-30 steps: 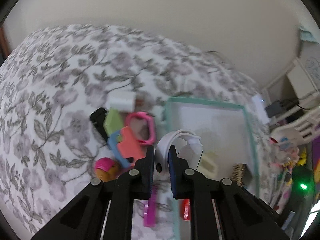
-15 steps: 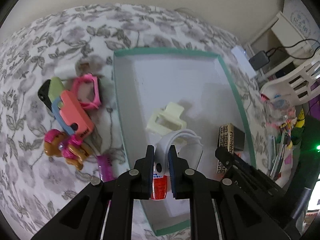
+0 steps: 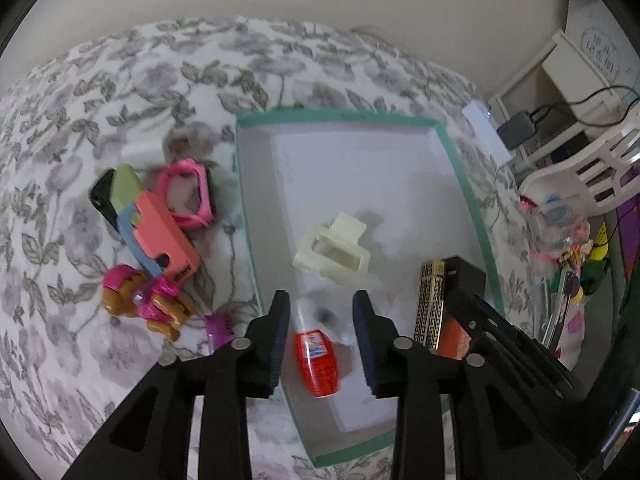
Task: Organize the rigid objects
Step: 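Lower the white toy and gold strip into the tray and open both grippers, then withdraw both grippers from the tray back toward the pile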
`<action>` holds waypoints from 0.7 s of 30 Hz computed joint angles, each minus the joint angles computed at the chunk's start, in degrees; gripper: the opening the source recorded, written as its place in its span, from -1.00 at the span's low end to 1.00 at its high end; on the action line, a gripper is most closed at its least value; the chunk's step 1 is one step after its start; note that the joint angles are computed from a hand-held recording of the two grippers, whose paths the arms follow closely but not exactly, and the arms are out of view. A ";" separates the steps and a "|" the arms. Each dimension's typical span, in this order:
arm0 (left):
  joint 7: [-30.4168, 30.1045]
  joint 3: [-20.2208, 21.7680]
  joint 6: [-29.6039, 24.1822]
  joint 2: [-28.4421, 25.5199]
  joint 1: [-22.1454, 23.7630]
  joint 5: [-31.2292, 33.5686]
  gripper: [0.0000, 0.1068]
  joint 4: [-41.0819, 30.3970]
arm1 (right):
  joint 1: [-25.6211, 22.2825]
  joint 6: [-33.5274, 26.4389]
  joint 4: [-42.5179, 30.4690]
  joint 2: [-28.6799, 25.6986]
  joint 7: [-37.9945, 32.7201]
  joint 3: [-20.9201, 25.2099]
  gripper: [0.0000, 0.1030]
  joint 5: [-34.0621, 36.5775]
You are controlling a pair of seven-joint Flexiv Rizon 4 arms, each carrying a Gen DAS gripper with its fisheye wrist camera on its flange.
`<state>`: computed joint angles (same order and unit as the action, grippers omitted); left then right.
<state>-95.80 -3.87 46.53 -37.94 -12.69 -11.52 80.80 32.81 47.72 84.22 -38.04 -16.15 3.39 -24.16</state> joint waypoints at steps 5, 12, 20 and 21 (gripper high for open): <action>-0.66 0.00 2.66 1.92 0.90 -1.20 0.17 2.04 | 1.35 -0.06 -0.26 0.34 1.45 -1.36 -0.55 -2.78; -12.38 7.46 0.17 3.80 -0.94 7.00 0.50 1.53 | 2.07 -1.61 -4.75 -2.84 -2.62 0.10 -0.14 -2.49; -20.35 10.41 -8.38 4.51 1.01 16.72 0.69 -0.39 | 4.17 0.86 -11.04 -7.23 -9.51 1.53 0.19 0.03; -20.88 10.41 -8.81 4.72 1.37 17.26 0.69 -0.12 | 4.65 0.70 -12.15 -7.89 -10.83 1.59 0.20 -0.01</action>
